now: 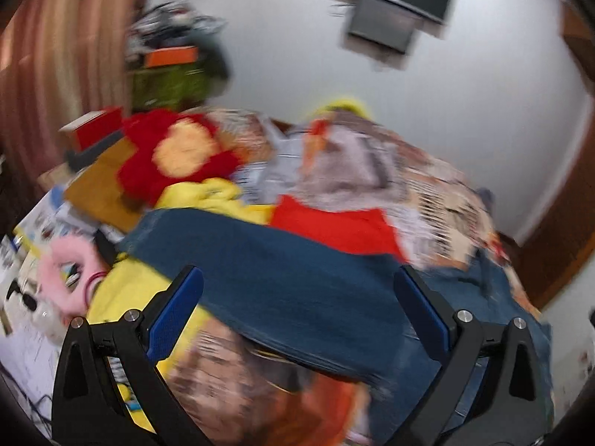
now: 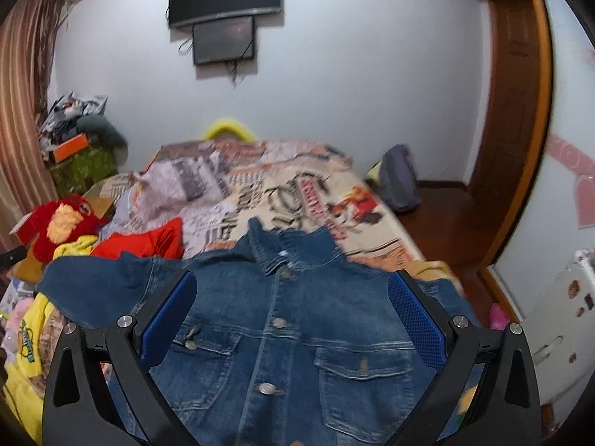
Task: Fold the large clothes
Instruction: 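Grasp the denim jacket's sleeve with the left gripper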
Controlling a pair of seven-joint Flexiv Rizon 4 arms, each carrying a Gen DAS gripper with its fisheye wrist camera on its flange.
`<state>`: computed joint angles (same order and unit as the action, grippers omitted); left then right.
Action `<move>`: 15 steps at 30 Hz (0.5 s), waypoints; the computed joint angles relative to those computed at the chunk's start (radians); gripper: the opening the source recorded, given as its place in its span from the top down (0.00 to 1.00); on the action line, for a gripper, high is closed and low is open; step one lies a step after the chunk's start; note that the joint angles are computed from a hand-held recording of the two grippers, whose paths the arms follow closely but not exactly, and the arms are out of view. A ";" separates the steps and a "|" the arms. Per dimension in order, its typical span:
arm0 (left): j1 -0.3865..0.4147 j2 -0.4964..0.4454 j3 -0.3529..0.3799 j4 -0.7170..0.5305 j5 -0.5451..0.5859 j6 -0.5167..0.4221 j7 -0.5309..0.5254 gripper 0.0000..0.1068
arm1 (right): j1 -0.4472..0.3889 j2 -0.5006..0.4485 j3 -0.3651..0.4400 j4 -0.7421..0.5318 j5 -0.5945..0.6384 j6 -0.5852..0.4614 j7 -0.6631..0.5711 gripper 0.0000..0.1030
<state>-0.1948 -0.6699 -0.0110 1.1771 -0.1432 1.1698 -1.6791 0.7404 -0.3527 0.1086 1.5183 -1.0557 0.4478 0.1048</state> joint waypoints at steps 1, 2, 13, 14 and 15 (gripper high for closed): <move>0.001 -0.018 0.020 -0.018 0.009 -0.012 -0.011 0.04 | -0.012 -0.013 0.002 -0.008 0.020 0.027 -0.012 0.01; 0.004 -0.039 0.037 -0.041 0.019 -0.034 -0.018 0.04 | -0.018 -0.029 0.002 -0.022 0.046 0.039 -0.026 0.01; 0.177 -0.204 -0.112 -0.184 -0.197 -0.324 0.085 0.23 | -0.021 -0.133 -0.023 -0.128 0.262 0.079 -0.177 0.01; 0.185 -0.219 -0.118 -0.195 -0.219 -0.334 0.079 0.25 | -0.019 -0.140 -0.027 -0.138 0.271 0.074 -0.189 0.01; 0.191 -0.228 -0.124 -0.200 -0.237 -0.337 0.078 0.27 | -0.015 -0.145 -0.029 -0.144 0.279 0.066 -0.200 0.01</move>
<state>-0.0034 -0.8977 -0.1346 0.9776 -0.3799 0.8333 -1.6014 0.7254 -0.4977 0.0791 1.3740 -0.7769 0.5142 -0.0952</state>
